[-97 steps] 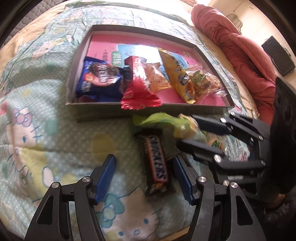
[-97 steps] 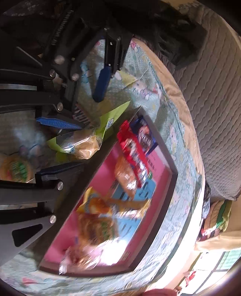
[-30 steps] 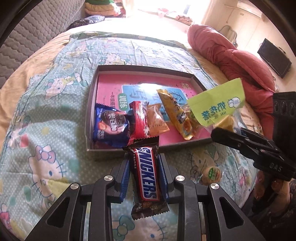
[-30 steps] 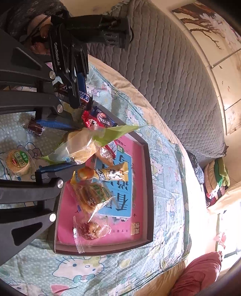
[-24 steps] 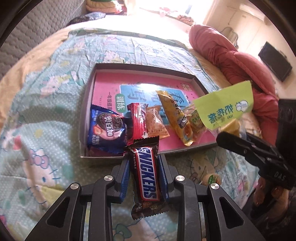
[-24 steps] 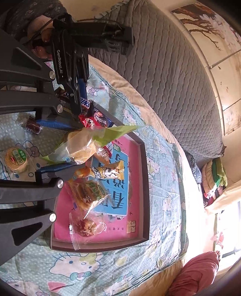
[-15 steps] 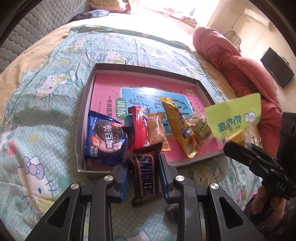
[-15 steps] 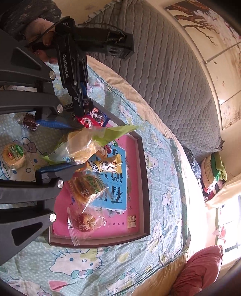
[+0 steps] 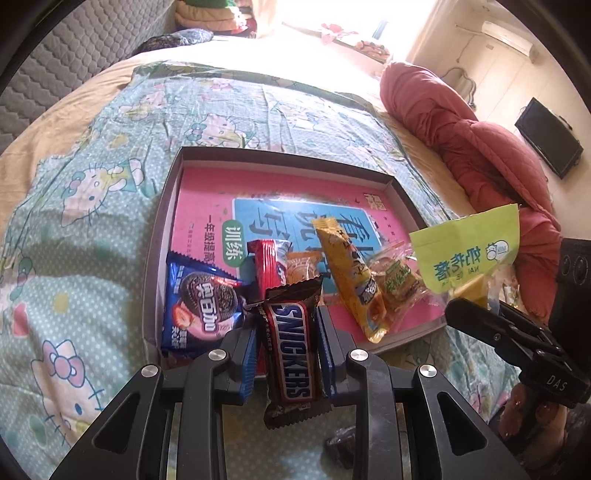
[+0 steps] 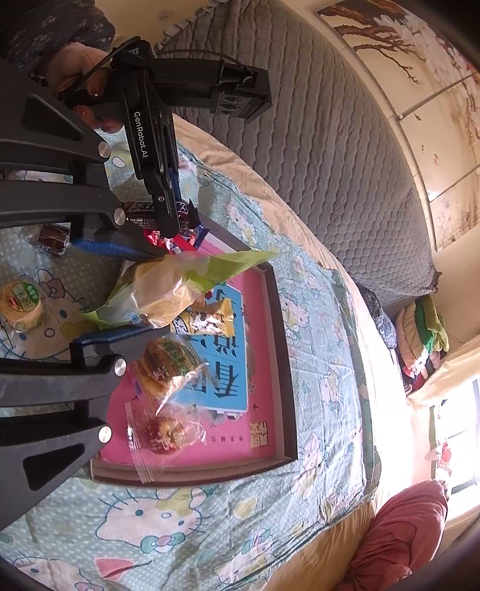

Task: Organize snacks
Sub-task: 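Lift and carry the Snickers bar over the tray while the right carries the green bag, then lower the Snickers bar into the tray with left while right lowers the green bag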

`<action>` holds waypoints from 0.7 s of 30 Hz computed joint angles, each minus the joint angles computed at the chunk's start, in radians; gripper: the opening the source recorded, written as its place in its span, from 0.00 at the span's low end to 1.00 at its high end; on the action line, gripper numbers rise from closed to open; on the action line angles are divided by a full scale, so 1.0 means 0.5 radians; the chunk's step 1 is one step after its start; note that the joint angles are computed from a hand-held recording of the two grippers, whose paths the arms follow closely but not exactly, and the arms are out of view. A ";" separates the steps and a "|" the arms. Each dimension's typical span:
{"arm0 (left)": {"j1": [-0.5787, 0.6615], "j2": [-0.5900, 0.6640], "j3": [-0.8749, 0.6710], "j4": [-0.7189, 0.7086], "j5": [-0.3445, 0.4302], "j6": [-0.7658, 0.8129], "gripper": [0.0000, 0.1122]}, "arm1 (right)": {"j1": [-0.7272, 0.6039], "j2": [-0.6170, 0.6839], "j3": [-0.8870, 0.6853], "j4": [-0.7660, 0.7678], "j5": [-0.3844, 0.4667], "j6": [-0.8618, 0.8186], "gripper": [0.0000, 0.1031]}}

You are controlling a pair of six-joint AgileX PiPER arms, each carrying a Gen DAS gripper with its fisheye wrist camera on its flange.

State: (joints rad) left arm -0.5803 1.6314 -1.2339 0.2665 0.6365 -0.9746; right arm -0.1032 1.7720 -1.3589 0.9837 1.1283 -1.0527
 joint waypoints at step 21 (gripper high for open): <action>0.107 0.152 -0.148 -0.131 -0.152 0.141 0.26 | -0.118 0.096 -0.128 0.003 -0.085 0.151 0.31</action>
State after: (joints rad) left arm -0.5270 1.7072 -1.3081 0.2010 0.5607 -0.9040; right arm -0.1622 1.8199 -1.4231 0.9854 1.0860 -0.9772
